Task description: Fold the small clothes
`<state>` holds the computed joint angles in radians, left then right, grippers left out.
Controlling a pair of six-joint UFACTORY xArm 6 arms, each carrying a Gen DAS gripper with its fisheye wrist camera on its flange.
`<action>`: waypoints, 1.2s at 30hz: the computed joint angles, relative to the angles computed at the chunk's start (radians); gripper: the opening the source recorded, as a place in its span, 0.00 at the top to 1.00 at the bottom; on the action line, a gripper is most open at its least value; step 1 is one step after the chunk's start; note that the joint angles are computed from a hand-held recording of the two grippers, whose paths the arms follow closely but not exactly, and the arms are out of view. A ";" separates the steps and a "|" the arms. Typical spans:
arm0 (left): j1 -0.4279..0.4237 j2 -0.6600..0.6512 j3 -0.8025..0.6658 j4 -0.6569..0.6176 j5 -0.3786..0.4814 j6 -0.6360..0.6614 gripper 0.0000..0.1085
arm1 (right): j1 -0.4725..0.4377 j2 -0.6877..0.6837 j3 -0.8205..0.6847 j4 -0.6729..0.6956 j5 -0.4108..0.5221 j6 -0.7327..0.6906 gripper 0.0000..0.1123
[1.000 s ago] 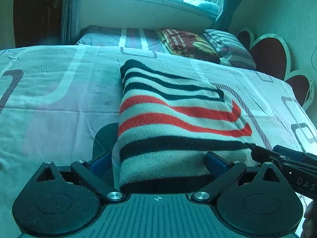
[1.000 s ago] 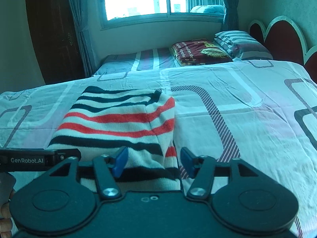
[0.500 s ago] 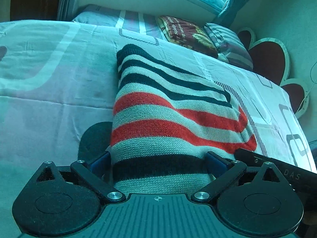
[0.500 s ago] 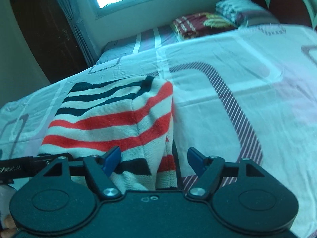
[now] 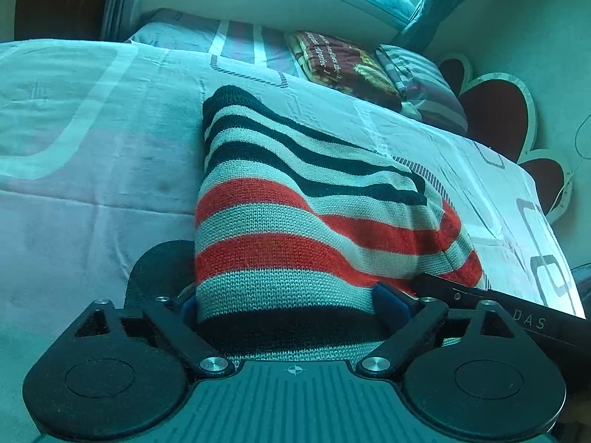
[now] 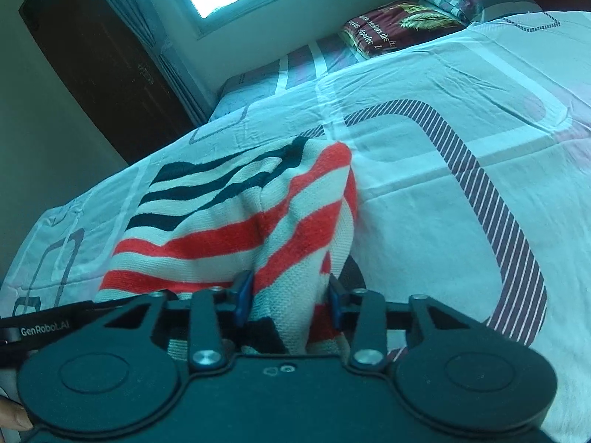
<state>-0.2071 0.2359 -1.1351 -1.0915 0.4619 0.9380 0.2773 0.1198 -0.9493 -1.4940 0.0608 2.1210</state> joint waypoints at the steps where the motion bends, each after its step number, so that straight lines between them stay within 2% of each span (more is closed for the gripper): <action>1: -0.001 -0.003 0.002 0.003 -0.004 -0.004 0.23 | 0.005 -0.002 -0.001 -0.007 0.010 0.003 0.70; 3: 0.002 -0.003 -0.001 0.013 -0.001 -0.003 0.24 | 0.005 0.009 -0.009 0.008 0.017 -0.020 0.68; 6: 0.008 0.006 -0.009 0.016 0.010 -0.009 0.24 | -0.028 0.042 -0.014 0.087 -0.047 -0.076 0.51; 8: 0.004 0.008 -0.008 0.009 0.001 -0.005 0.24 | -0.034 0.055 -0.025 0.078 -0.065 -0.064 0.53; 10: -0.003 0.003 0.001 0.003 -0.015 -0.003 0.24 | -0.025 0.054 -0.040 -0.013 -0.052 0.042 0.61; 11: -0.006 -0.003 0.007 0.000 -0.023 -0.001 0.28 | -0.014 0.046 -0.038 -0.036 -0.032 0.062 0.66; 13: -0.013 -0.022 0.026 -0.015 -0.044 0.017 0.35 | 0.008 0.023 -0.029 -0.045 0.007 0.063 0.70; 17: -0.004 -0.049 0.043 -0.038 -0.042 0.043 0.44 | 0.018 -0.005 -0.037 -0.222 0.014 0.271 0.71; 20: 0.010 -0.066 0.049 -0.058 -0.027 0.052 0.47 | 0.029 -0.027 -0.053 -0.346 0.009 0.407 0.72; 28: 0.093 -0.133 0.065 -0.078 0.023 0.069 0.48 | 0.094 -0.050 -0.105 -0.332 0.021 0.376 0.72; 32: 0.172 -0.152 0.057 -0.057 0.042 0.085 0.48 | 0.146 0.025 -0.206 -0.315 0.021 0.372 0.72; 36: 0.275 -0.131 0.022 -0.051 0.076 0.128 0.48 | 0.214 0.132 -0.331 -0.216 0.041 0.284 0.72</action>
<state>0.0681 0.1045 -1.1127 -1.1425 0.5384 1.0657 0.4914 0.2523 -1.2804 -1.7096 0.1016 2.4055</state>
